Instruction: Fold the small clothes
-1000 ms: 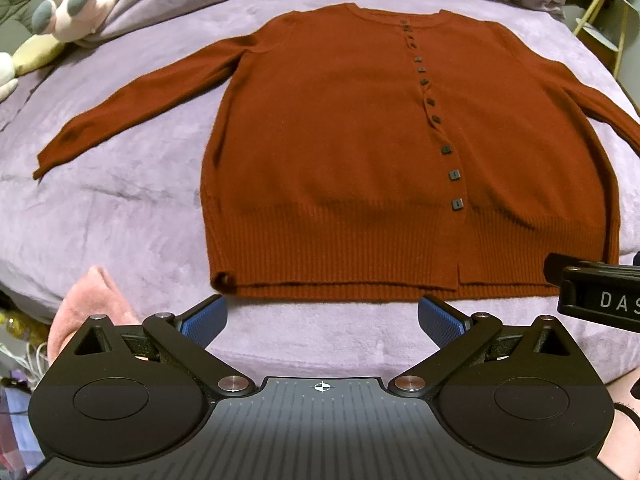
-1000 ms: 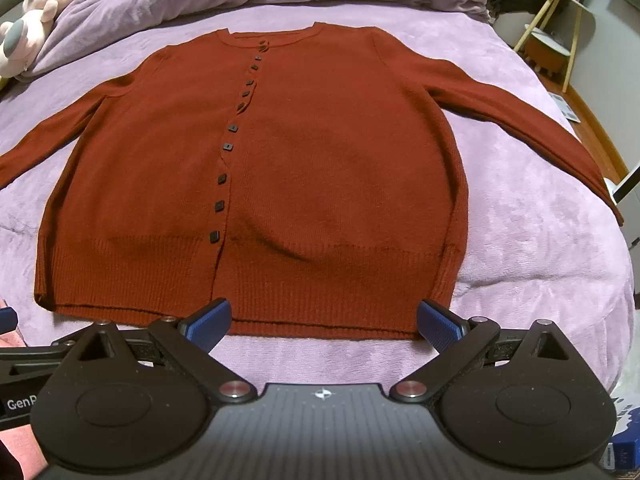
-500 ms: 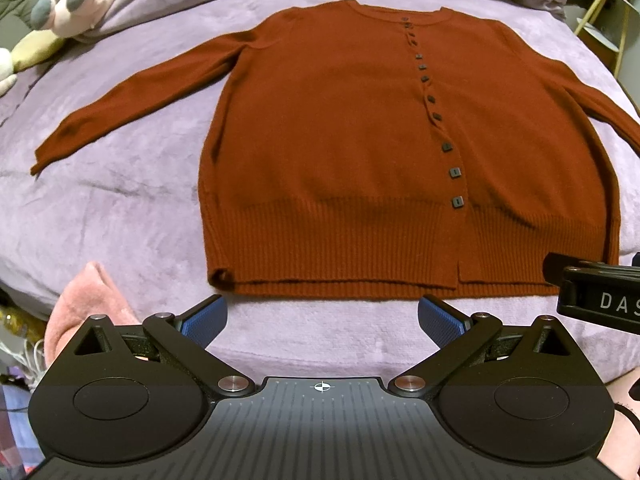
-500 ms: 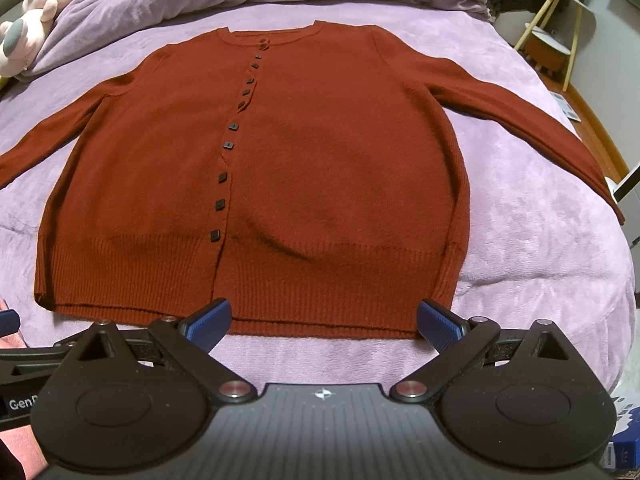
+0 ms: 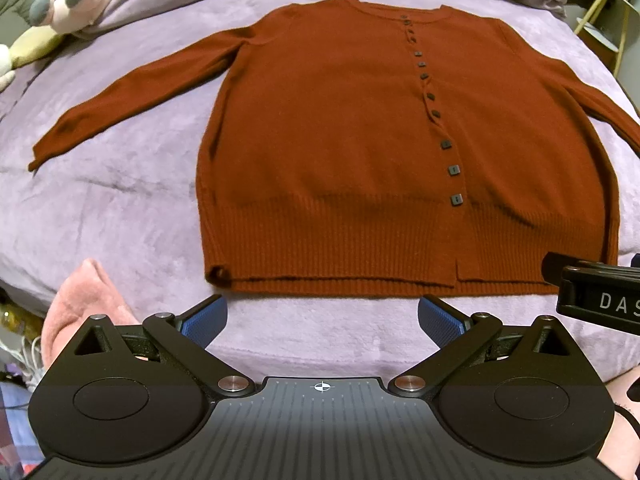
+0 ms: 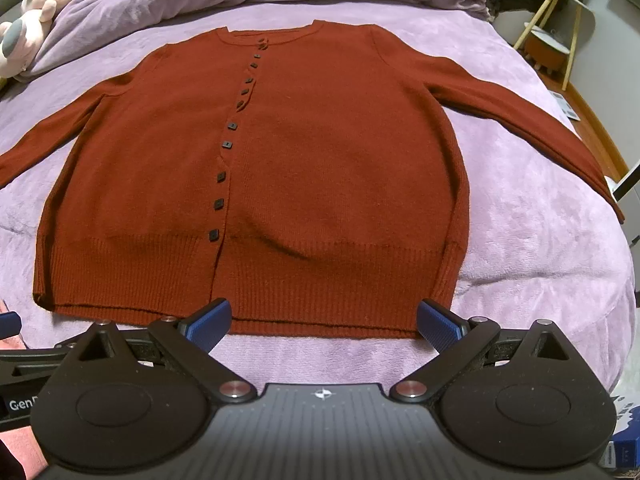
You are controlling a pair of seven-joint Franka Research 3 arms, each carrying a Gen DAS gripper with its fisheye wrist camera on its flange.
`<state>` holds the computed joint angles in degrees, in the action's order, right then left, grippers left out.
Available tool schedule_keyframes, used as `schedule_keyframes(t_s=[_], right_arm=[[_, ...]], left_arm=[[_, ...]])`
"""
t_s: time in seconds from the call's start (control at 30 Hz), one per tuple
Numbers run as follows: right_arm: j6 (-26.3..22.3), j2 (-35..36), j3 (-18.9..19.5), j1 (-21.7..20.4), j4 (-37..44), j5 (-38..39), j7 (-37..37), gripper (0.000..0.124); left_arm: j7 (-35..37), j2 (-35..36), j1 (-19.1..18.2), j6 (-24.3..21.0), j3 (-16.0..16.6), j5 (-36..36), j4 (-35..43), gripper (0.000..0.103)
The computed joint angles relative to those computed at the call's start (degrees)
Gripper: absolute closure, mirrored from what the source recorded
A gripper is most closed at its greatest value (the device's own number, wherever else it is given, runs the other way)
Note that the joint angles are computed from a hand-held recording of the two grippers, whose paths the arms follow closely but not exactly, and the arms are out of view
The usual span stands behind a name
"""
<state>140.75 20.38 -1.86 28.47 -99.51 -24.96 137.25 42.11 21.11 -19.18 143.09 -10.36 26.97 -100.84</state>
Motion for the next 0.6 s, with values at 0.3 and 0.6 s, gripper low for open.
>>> schedule_keyframes(t_s=[0.3, 0.6], right_arm=[[0.57, -0.07, -0.12, 0.02, -0.39, -0.12, 0.29, 0.025], [1.24, -0.26, -0.09, -0.16, -0.94, 0.18, 0.07, 0.025]], left_arm=[[-0.33, 0.13, -0.08, 0.27, 0.1, 0.27, 0.1, 0.0], [-0.78, 0.22, -0.27, 0.27, 0.29, 0.93, 0.15, 0.0]])
